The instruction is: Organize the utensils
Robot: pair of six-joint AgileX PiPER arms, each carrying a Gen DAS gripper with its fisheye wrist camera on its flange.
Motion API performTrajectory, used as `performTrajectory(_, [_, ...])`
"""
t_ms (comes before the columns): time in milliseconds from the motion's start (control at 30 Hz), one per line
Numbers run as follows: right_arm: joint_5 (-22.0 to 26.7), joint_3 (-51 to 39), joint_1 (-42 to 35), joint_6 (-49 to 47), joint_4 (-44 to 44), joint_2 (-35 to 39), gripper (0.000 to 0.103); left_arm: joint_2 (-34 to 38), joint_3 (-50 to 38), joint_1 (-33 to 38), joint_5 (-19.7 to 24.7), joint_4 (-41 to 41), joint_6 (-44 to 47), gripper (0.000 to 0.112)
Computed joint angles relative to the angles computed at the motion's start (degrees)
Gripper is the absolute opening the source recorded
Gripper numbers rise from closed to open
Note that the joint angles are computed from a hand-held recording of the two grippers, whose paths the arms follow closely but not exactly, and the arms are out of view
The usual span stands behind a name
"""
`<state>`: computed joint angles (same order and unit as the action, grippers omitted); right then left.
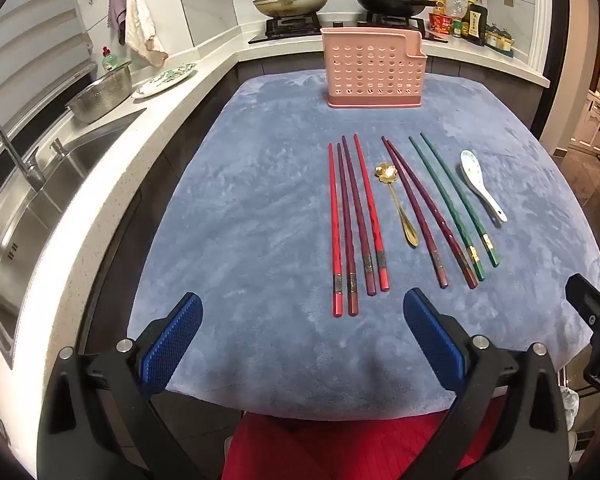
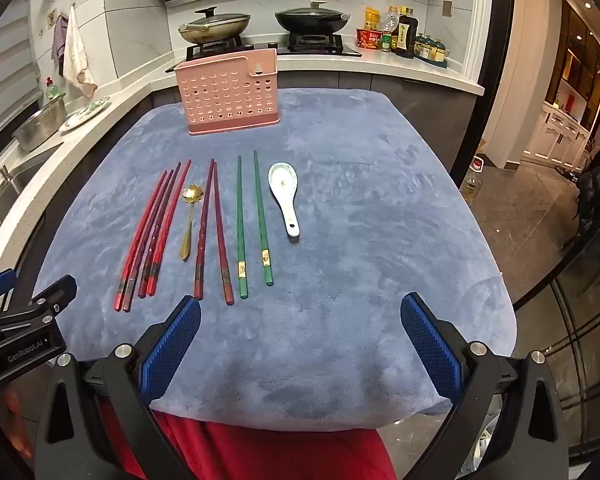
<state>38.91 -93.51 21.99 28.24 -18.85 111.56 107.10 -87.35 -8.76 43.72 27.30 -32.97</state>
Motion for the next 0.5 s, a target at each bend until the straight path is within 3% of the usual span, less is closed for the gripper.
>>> performTrajectory(500, [1.0, -1.02, 0.37, -0.45, 0.5, 0.06, 0.096, -0.25, -1.41, 0.4, 0.98, -1.15, 1.04, 0.096])
